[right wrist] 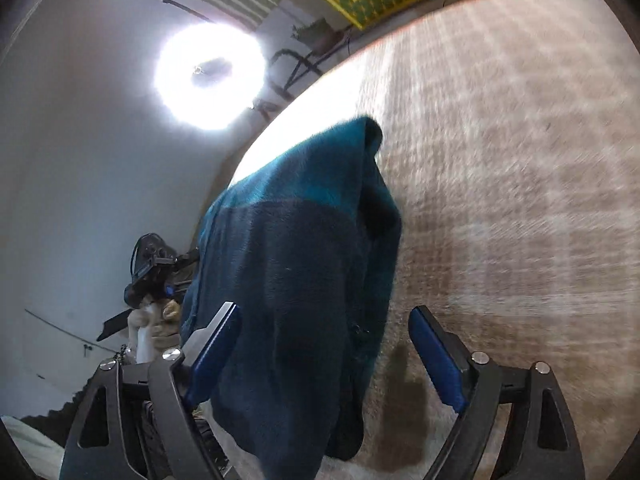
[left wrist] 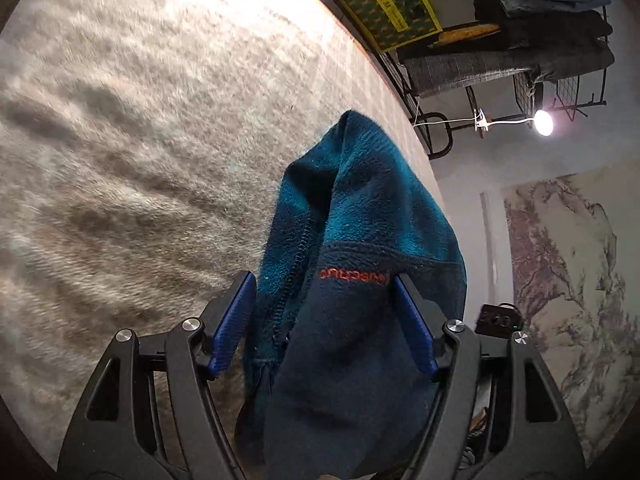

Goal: Fold large clothes

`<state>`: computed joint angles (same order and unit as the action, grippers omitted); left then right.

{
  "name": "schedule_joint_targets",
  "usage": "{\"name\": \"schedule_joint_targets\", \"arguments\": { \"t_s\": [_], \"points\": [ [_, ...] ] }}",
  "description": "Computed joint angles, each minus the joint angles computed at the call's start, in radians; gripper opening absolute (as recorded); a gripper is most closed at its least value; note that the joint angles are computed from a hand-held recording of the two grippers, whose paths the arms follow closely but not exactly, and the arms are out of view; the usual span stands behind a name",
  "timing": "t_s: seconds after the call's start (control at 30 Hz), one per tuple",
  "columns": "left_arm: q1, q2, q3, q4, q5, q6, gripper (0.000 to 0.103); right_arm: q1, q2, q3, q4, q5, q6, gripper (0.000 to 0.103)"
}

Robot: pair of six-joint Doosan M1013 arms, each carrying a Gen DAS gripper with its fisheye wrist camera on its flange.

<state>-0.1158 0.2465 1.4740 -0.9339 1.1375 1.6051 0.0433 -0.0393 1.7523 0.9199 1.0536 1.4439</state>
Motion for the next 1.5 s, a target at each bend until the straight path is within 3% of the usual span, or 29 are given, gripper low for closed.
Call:
{"name": "schedule_joint_targets", "arguments": {
  "t_s": [0.17,0.27,0.37,0.43,0.5,0.63,0.97,1.1,1.27,1.5],
  "points": [
    [0.004,0.010,0.007,-0.049,-0.005,0.027,0.071,-0.008,0.009,0.033,0.101,-0.003,-0.055,0.079],
    [-0.003,0.011,0.001,-0.040,0.002,0.022,0.070,-0.011,0.016,0.044,0.171,0.003,-0.090,0.068],
    [-0.020,0.011,-0.011,-0.008,-0.007,0.015,0.058,0.005,0.020,0.041,0.190,0.002,-0.095,0.061],
    [-0.029,0.007,-0.012,0.015,-0.023,0.007,0.052,0.008,0.018,0.042,0.188,-0.002,-0.083,0.048],
    [-0.040,-0.002,-0.019,0.054,-0.037,0.007,0.042,0.013,0.015,0.033,0.170,-0.007,-0.061,0.039],
    [-0.061,-0.019,-0.030,0.121,-0.060,0.004,0.033,0.029,0.001,-0.003,0.082,-0.016,-0.036,0.028],
    [-0.088,-0.045,-0.051,0.084,-0.091,0.031,0.028,0.058,-0.019,-0.120,-0.119,0.012,0.002,0.022],
    [-0.120,-0.033,-0.079,0.063,-0.091,0.037,0.028,0.029,-0.030,-0.153,-0.166,0.032,0.001,0.022],
    [-0.197,0.009,-0.152,0.062,-0.094,0.053,0.028,-0.036,-0.052,-0.180,-0.249,0.054,0.001,0.022],
    [-0.301,0.133,-0.326,0.059,-0.109,0.031,0.028,-0.163,-0.070,-0.206,-0.323,0.059,-0.004,0.022]
  ]
}}
